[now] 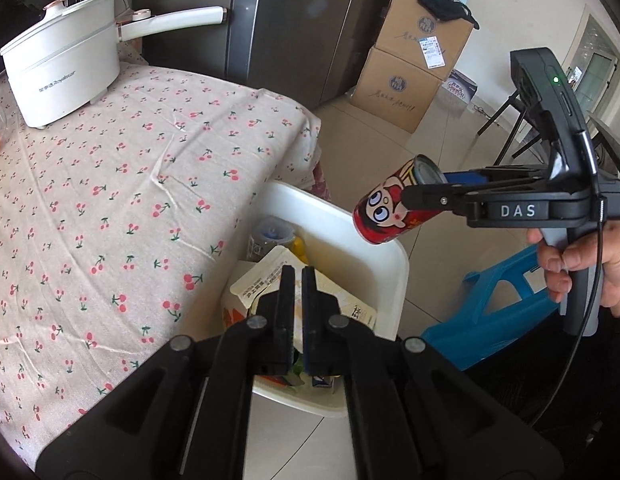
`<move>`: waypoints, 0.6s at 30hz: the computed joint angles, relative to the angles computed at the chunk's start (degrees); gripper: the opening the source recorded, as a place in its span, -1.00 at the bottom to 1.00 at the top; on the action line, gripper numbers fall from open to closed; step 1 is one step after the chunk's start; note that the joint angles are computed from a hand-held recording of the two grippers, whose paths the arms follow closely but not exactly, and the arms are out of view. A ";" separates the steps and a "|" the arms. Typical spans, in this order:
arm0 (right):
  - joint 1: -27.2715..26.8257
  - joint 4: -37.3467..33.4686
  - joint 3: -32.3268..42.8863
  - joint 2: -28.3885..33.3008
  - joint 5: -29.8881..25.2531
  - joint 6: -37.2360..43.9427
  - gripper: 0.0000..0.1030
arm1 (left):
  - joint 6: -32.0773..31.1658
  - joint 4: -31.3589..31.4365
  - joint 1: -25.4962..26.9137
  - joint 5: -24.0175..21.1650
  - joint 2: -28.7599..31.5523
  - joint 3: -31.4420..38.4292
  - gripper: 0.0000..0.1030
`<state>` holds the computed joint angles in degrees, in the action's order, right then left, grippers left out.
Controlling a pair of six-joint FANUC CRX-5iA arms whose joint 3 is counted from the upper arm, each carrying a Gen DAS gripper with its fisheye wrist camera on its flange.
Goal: Collect trash
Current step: 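Open both tools to drop the bread bag and red can into the bin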
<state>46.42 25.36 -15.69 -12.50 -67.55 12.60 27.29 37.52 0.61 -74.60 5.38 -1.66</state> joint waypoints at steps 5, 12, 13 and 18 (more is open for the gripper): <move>-1.13 -3.24 1.09 1.24 0.17 2.17 0.04 | 3.15 -4.89 0.42 2.52 -0.79 0.53 0.19; -2.22 -6.91 3.97 4.14 -0.38 5.54 0.06 | 8.81 -11.86 1.43 6.94 -2.28 1.56 0.59; -2.32 -7.34 4.32 4.44 -0.29 6.00 0.08 | 9.79 -12.62 1.72 7.25 -2.43 1.74 0.63; -0.88 -4.92 4.97 5.03 -0.42 4.80 0.60 | 12.65 -15.82 3.29 7.92 -3.25 2.17 0.92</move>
<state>45.54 20.44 -10.73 -7.47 -67.97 17.39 39.94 21.69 3.89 -66.67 2.13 0.51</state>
